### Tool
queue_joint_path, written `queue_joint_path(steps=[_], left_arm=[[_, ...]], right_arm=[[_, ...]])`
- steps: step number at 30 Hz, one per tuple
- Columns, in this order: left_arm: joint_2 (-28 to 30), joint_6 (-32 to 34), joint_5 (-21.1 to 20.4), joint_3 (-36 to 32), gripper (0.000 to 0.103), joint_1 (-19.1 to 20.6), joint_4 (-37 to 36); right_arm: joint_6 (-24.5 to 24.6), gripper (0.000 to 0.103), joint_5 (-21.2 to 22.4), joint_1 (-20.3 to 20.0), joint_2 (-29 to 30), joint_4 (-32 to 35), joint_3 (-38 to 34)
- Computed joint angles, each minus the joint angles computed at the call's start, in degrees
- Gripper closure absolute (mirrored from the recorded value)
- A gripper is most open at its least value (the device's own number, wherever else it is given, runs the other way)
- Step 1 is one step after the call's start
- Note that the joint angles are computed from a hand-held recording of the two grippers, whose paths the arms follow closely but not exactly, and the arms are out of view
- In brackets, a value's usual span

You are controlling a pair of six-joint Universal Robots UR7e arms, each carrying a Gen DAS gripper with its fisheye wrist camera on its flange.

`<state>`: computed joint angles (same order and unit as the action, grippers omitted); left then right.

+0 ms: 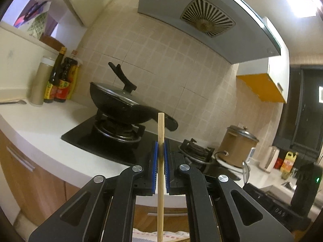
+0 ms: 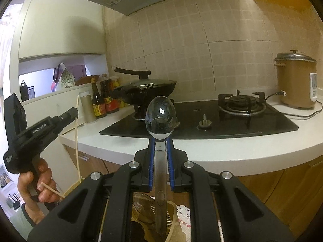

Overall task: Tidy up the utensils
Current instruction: 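Lower the chopstick and spoon into the basket and open both tools, then move both open tools back down over the remaining chopsticks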

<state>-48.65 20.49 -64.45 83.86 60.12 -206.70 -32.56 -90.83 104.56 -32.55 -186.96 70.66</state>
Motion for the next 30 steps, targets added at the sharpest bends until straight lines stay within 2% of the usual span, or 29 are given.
queue_joint_path(steps=[4, 8, 11, 14, 16, 17, 19, 26, 28, 30], left_arm=[[0.4, 2.5, 1.0, 1.4, 0.099, -0.1, -2.7], [-0.9, 0.5, -1.4, 3.3, 0.099, 0.9, -0.7], [-1.7, 0.3, -1.3, 4.9, 0.097, 1.1, -1.2], [-2.9, 0.3, -0.9, 6.7, 0.079, 0.9, -1.5], [-3.8, 0.2, -0.7, 7.9, 0.079, 0.8, -1.3], [-4.4, -0.2, -0.7, 8.5, 0.079, 0.7, -0.9], [-5.1, -0.4, -0.4, 9.4, 0.077, 0.6, -0.7], [-9.2, -0.7, 4.9, 14.2, 0.077, -1.8, -0.8], [-11.7, -2.6, 8.0, 17.1, 0.077, -3.3, 0.5], [-15.7, -8.2, 9.9, 21.3, 0.072, -4.7, 6.6]], right_arm=[[-1.1, 0.093, 0.4, -0.2, 0.0, -1.8, 1.1], [-2.4, 0.093, 0.8, -0.3, -0.2, -3.6, 2.3], [-3.6, 0.093, 0.8, -0.4, -0.8, -4.2, 3.7], [-3.8, 0.092, 0.3, -0.4, -2.1, -2.5, 5.3], [-3.6, 0.092, 0.2, -0.4, -2.7, -2.4, 6.3], [-3.2, 0.090, 0.0, -0.4, -3.2, -1.7, 7.0], [-2.5, 0.077, -0.5, -0.5, -3.8, -1.6, 7.8], [0.2, 0.077, -3.4, -0.4, -8.1, 1.4, 12.7], [1.1, 0.077, -5.7, -0.1, -9.4, 2.1, 14.1], [2.0, 0.077, -8.5, 0.3, -11.3, 4.5, 15.8]])
